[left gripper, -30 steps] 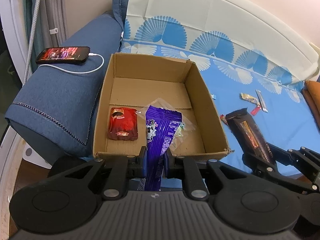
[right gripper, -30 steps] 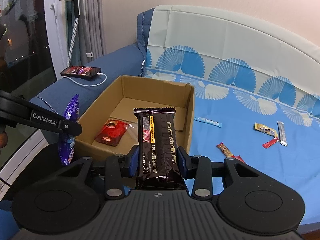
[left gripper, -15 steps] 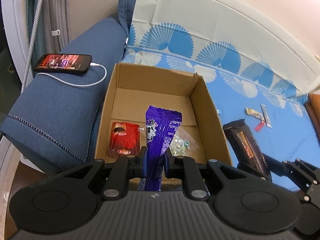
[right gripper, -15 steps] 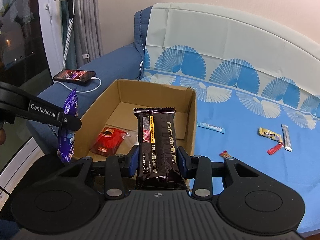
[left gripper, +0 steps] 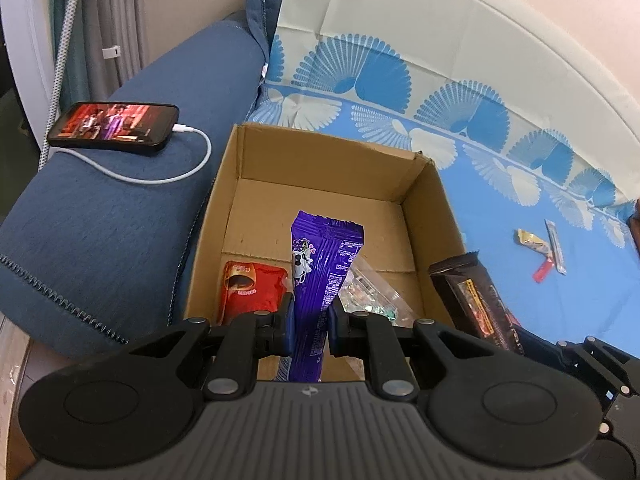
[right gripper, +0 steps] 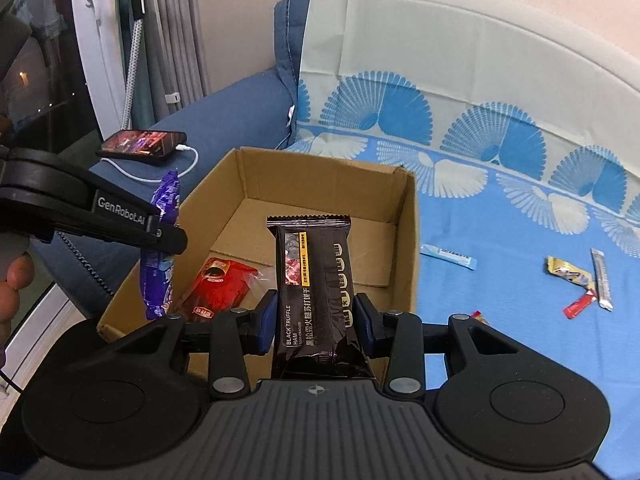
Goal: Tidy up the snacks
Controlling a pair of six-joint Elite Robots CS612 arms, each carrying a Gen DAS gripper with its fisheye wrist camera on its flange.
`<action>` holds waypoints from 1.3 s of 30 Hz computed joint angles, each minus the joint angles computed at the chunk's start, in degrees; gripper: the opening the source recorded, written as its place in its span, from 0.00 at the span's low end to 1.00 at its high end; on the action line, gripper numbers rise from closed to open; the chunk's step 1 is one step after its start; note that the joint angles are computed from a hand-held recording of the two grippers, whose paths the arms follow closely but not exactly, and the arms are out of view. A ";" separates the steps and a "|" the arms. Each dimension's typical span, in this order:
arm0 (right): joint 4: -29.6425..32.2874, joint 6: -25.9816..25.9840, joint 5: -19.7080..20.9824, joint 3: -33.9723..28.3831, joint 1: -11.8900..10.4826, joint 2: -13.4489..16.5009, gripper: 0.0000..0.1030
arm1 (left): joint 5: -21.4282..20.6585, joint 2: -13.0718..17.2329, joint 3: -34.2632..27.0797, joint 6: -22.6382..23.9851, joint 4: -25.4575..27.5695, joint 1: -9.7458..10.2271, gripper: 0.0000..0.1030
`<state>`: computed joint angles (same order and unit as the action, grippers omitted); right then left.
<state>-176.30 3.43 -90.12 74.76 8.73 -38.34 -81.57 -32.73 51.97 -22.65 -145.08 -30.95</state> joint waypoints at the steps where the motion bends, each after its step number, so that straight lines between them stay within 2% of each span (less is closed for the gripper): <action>1: 0.69 0.07 0.06 -0.79 -0.04 0.46 0.41 | 0.11 0.68 -1.12 0.10 0.90 0.03 0.17; 17: 13.02 0.32 1.94 -10.94 -0.82 6.74 0.41 | 1.76 12.44 -19.66 1.50 17.33 0.73 0.17; 27: 17.47 -0.48 1.94 -15.21 -0.66 9.44 0.41 | 3.43 17.44 -27.79 1.83 24.52 0.85 0.17; 31: 18.06 -0.12 1.52 -15.94 -0.68 9.93 0.42 | 4.67 18.37 -29.34 2.04 25.61 0.79 0.19; 33: 17.90 0.56 1.74 -15.86 -0.81 9.94 0.46 | 4.09 17.90 -28.51 2.30 25.15 0.86 0.41; 34: 17.66 1.01 1.84 -15.85 -0.84 9.92 0.59 | 3.33 17.21 -27.36 1.91 24.31 0.95 0.60; 35: 17.41 1.49 1.54 -15.61 -0.83 9.68 0.66 | 1.18 16.42 -25.99 1.77 22.94 1.18 0.73; 36: 16.79 2.05 0.67 -15.17 -0.74 9.35 0.76 | -0.62 15.65 -24.84 1.85 22.13 1.34 0.77; 37: 15.96 2.44 -0.12 -14.60 -0.66 8.96 0.78 | -0.64 14.77 -23.49 1.78 21.36 1.21 0.92; 38: 14.82 2.52 -0.49 -13.49 -0.63 8.25 0.79 | 1.57 13.27 -20.73 1.57 19.24 0.78 1.00; 39: 14.20 2.45 -0.37 -12.41 -0.69 7.51 0.80 | 3.99 11.62 -17.42 1.62 16.07 0.31 1.00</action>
<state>-162.10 5.88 -90.49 62.36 8.04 -30.83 -77.58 -21.11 34.55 -21.03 -129.02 -30.65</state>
